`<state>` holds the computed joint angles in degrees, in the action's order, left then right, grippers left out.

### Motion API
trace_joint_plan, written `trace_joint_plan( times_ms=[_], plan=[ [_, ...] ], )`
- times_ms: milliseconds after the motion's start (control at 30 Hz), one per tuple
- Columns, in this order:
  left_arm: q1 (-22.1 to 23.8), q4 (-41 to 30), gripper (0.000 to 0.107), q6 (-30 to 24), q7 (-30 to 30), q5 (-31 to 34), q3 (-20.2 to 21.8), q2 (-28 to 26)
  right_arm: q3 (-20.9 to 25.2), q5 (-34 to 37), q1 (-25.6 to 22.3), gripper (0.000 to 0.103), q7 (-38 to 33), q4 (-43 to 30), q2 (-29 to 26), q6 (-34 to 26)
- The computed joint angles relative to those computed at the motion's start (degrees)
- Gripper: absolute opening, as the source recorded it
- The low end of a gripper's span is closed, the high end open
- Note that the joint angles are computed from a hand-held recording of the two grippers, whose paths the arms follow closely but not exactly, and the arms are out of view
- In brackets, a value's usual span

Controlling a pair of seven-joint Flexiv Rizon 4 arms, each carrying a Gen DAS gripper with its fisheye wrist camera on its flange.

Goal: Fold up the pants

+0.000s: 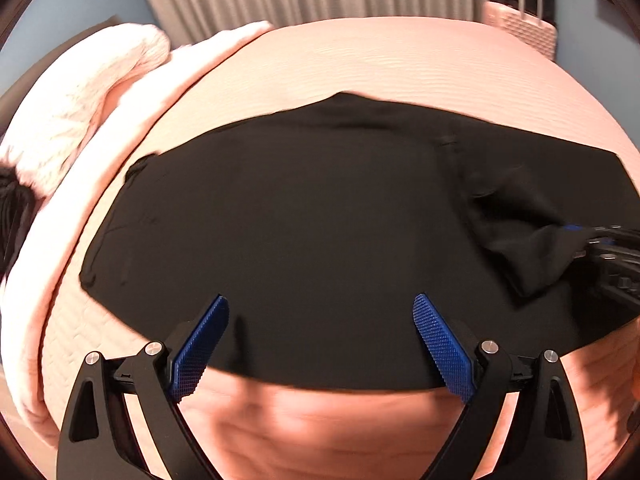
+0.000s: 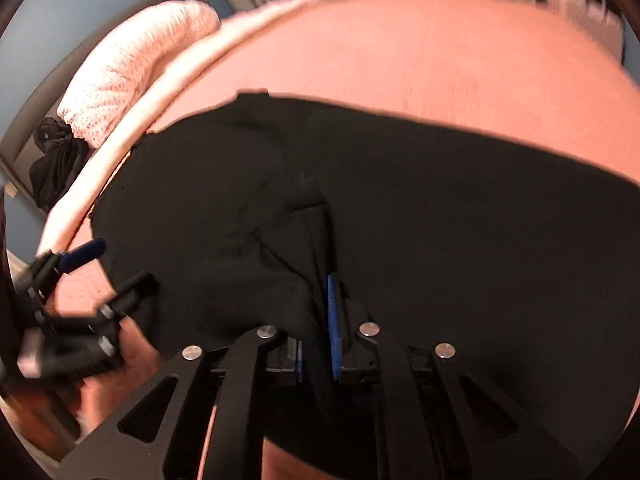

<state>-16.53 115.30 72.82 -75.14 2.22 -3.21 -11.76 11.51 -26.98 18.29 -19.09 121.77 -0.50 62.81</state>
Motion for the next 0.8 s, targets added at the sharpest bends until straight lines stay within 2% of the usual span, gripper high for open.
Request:
trace_joint_plan(
  times_ms=[133,200,233,267,333,400,433,500,567,600,633,700,733,767,800],
  plan=[
    [2.2,1.5,0.093,1.9,3.0,-4.4,-1.0,-0.2,0.6,-0.6,1.1,0.016,-0.7,-2.0,-0.1,-4.9],
    [2.2,1.9,0.093,2.6,3.3,-5.6,-1.2,-0.2,0.9,1.3,1.4,0.032,-3.7,-2.8,-0.1,-5.6],
    [2.3,1.8,0.093,2.8,3.7,-6.2,-1.5,-0.4,1.1,1.1,1.9,0.046,-4.7,-3.4,-0.1,-6.7],
    [2.6,2.5,0.093,3.1,4.8,-7.5,-2.0,0.1,1.2,0.5,2.2,0.052,-5.7,-4.0,-0.3,-7.4],
    [2.5,3.3,0.093,4.0,5.5,-7.9,-2.0,0.3,1.7,-2.4,3.3,0.057,-7.3,-5.1,-0.3,-11.2],
    [2.2,3.5,0.093,4.1,5.7,-7.5,-1.5,0.4,1.5,-6.1,3.8,0.066,-7.6,-5.7,-0.7,-13.3],
    [2.1,3.6,0.093,4.1,5.3,-7.2,-1.2,0.3,1.3,-6.2,4.0,0.074,-8.4,-6.7,-1.5,-15.3],
    [2.6,3.9,0.093,3.5,6.5,-8.7,-1.7,0.6,1.3,-1.0,3.7,0.074,-12.5,-7.3,-1.6,-13.6],
    [3.1,4.6,0.093,4.0,7.8,-9.7,-2.0,1.3,1.6,5.7,2.9,0.075,-16.9,-5.9,0.6,-6.9],
    [3.4,5.0,0.093,4.2,8.9,-10.4,-2.2,1.5,1.6,6.9,2.6,0.075,-17.8,-5.5,1.4,-4.6],
    [3.5,5.3,0.093,4.4,9.2,-10.5,-2.0,1.8,1.6,6.4,2.3,0.082,-16.8,-4.6,2.6,-2.7],
    [3.8,5.6,0.093,3.5,10.4,-11.8,-2.2,2.1,1.5,6.4,1.5,0.084,-14.8,-3.7,3.9,-1.2],
    [3.7,5.7,0.093,3.4,10.2,-12.0,-2.1,2.3,1.3,7.6,1.5,0.082,-15.5,-4.6,3.6,-3.0],
    [3.4,5.6,0.093,3.0,9.5,-11.8,-1.8,2.4,1.2,8.4,1.8,0.069,-17.9,-6.3,2.5,-7.0],
    [3.3,5.6,0.093,2.6,9.5,-11.9,-1.8,2.4,1.0,8.8,2.2,0.061,-19.9,-8.4,1.1,-10.7]
  ],
)
